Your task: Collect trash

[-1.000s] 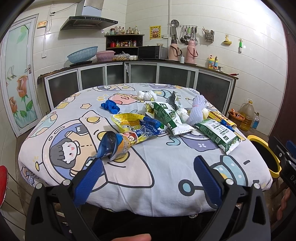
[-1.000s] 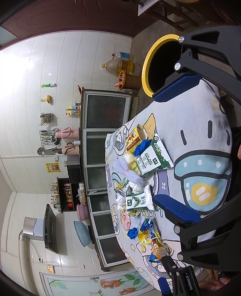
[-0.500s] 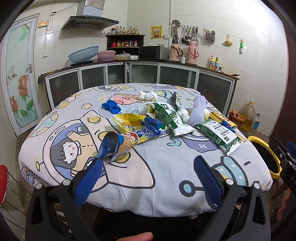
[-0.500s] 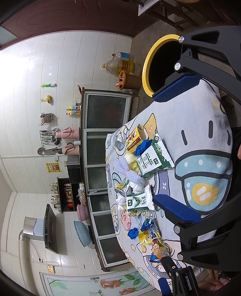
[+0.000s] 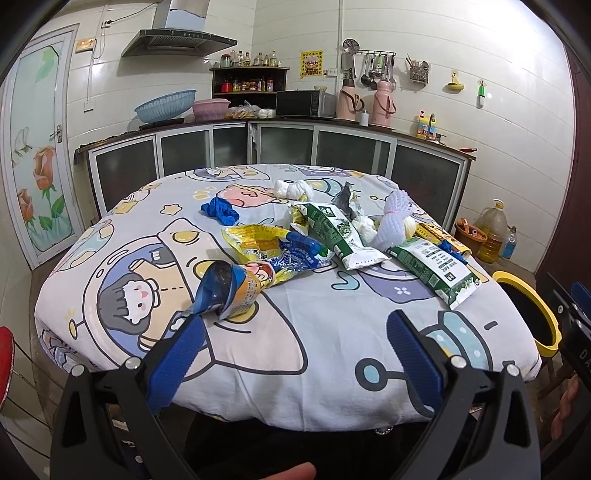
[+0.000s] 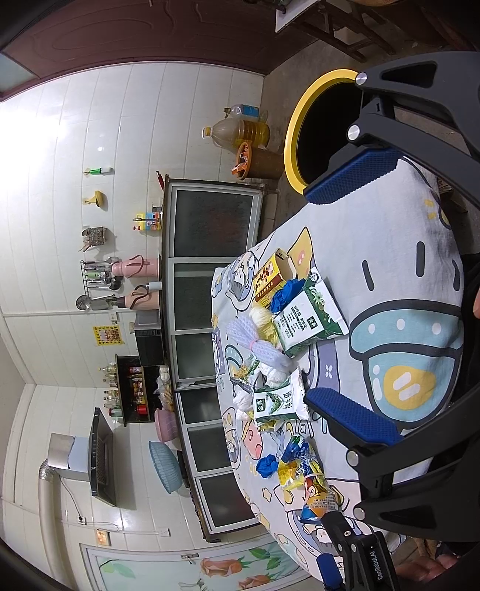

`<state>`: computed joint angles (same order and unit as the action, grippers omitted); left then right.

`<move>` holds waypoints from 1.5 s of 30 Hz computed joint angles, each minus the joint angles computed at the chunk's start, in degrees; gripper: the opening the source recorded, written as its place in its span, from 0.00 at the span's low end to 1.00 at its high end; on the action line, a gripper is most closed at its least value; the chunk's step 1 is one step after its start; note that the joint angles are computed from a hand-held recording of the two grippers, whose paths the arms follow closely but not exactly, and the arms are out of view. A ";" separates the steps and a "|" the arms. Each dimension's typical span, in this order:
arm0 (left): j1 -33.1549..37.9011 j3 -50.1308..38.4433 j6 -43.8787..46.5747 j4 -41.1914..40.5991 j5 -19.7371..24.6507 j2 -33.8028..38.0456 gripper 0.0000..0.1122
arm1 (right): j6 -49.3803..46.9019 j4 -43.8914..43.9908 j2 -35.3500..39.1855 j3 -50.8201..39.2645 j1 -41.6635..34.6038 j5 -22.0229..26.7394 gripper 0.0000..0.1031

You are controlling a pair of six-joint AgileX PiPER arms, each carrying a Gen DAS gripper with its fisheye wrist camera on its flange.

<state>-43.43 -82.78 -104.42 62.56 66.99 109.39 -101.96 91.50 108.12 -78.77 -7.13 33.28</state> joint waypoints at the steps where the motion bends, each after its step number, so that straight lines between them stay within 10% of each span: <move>1: -0.05 0.08 -0.11 0.07 0.05 -0.02 0.85 | 2.12 -1.68 -0.14 -1.05 0.27 -0.26 0.93; 27: -0.34 2.02 -1.88 -0.58 -1.43 -1.25 0.85 | 1.77 -0.77 -0.88 -0.53 -1.09 -0.60 0.93; 33: 0.49 7.03 -5.81 0.42 -8.41 -4.23 0.85 | 1.70 -0.30 -0.93 -1.12 -1.94 0.49 0.93; 39: 1.55 13.86 -13.64 7.66 -18.28 -7.48 0.85 | 30.32 -25.25 12.87 -27.11 -4.21 16.05 0.93; 45: 6.42 11.76 3.73 2.93 -17.23 -9.03 0.85 | 42.99 -39.87 32.11 -61.48 -2.38 34.20 0.93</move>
<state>-37.01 -71.02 -100.70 65.49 49.76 100.37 -58.97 51.62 140.22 -140.25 -9.51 67.48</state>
